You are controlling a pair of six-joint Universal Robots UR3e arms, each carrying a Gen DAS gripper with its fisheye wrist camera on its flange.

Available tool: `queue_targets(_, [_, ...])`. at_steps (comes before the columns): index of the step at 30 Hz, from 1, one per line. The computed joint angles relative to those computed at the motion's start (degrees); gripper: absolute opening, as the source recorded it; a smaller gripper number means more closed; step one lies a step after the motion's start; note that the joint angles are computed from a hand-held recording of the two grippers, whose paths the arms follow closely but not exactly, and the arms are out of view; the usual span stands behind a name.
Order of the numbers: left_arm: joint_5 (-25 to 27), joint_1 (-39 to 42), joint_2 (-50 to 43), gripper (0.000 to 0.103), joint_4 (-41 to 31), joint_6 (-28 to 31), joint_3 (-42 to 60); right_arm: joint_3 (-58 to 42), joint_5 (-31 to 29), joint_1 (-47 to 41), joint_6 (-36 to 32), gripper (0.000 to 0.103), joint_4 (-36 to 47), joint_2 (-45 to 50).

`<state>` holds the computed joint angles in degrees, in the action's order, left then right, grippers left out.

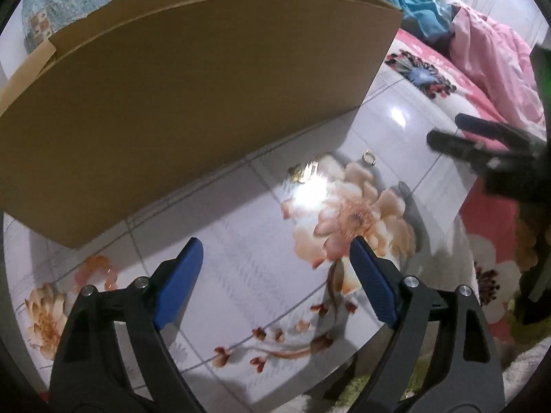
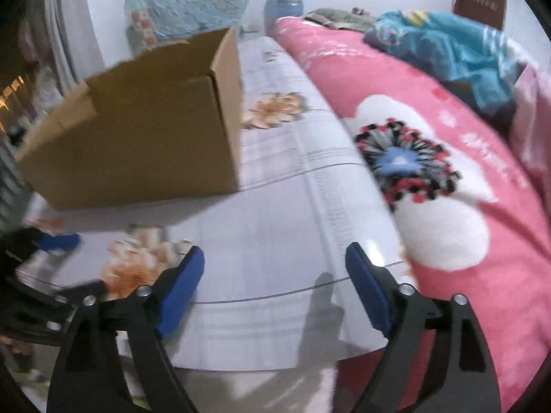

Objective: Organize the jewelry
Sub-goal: 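Move both open grippers out of the box to the gold ring and charm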

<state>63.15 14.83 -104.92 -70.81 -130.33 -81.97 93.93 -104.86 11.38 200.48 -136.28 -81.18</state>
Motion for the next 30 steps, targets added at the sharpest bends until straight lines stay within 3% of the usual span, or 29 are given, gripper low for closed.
queue_targets(3, [1.90, -1.51, -0.58, 0.085, 3.66, -1.57, -0.70, -0.34, -3.84, 1.08, -0.66, 0.085, 1.31, 1.64])
queue_targets(7, [5.61, -3.88, 0.77, 0.092, 11.27, -2.07, -5.37, 0.55, -4.51, 0.95, -0.96, 0.089, 0.72, 2.34])
queue_targets(13, [6.07, -4.17, 0.22, 0.096, 10.90, -3.38, -4.74, 0.31, -6.79, 2.44, -2.23, 0.097, 0.17, 3.78])
queue_targets(30, [3.42, -1.22, 4.37, 0.096, 16.01, -3.38, -11.92, 0.52, -6.43, 2.22, -2.94, 0.097, 1.11, 3.52])
